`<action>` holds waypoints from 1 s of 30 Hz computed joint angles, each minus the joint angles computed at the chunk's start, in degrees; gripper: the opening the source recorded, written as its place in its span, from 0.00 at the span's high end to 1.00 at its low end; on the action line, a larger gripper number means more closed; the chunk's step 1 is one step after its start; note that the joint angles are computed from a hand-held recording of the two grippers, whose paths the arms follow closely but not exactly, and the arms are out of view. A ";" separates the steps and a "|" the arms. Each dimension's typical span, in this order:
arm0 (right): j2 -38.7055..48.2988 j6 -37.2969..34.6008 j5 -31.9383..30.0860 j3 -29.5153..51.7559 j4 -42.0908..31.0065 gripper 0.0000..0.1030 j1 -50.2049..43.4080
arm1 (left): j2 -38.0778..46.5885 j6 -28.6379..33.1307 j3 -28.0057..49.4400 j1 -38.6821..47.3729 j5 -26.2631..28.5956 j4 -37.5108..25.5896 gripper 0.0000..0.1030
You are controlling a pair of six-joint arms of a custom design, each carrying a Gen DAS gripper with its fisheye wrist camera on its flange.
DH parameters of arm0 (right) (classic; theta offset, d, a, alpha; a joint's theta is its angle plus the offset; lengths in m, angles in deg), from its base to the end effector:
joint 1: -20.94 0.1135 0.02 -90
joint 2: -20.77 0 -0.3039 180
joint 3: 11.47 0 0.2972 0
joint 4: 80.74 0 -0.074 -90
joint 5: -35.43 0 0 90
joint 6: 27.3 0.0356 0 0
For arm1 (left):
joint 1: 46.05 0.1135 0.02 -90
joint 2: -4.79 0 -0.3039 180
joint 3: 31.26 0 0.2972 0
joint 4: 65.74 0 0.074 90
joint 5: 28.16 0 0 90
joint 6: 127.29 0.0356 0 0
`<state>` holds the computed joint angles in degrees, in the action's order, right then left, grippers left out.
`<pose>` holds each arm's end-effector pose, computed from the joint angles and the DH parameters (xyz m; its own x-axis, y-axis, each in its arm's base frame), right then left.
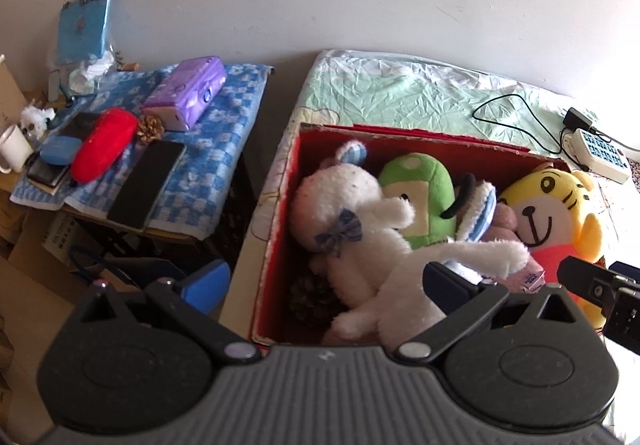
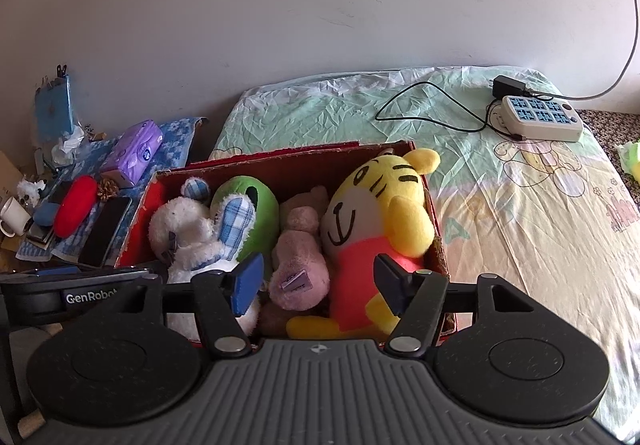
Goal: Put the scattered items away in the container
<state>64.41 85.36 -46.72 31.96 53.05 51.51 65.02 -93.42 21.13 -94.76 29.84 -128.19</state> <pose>0.1511 0.0836 0.2430 -0.7385 0.0071 -0.6743 -0.1498 0.9732 0.1743 0.1453 -0.1368 0.2387 -0.7774 -0.1819 -0.6022 -0.2264 0.9740 -0.0020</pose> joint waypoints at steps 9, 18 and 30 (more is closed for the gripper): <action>3.57 -1.97 1.38 2.04 0.58 0.33 -0.39 | 2.29 1.25 1.10 2.37 1.74 1.25 0.00; 5.10 -2.27 1.82 2.25 0.71 0.32 -1.32 | 3.85 0.72 1.18 3.08 -1.08 1.55 0.00; 5.32 -0.93 1.32 -0.20 2.36 0.32 -2.85 | 5.99 1.89 1.93 1.36 -2.48 2.77 0.00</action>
<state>69.73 84.43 -45.40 31.77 55.40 48.67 71.00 -91.53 23.07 -93.41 27.36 -125.42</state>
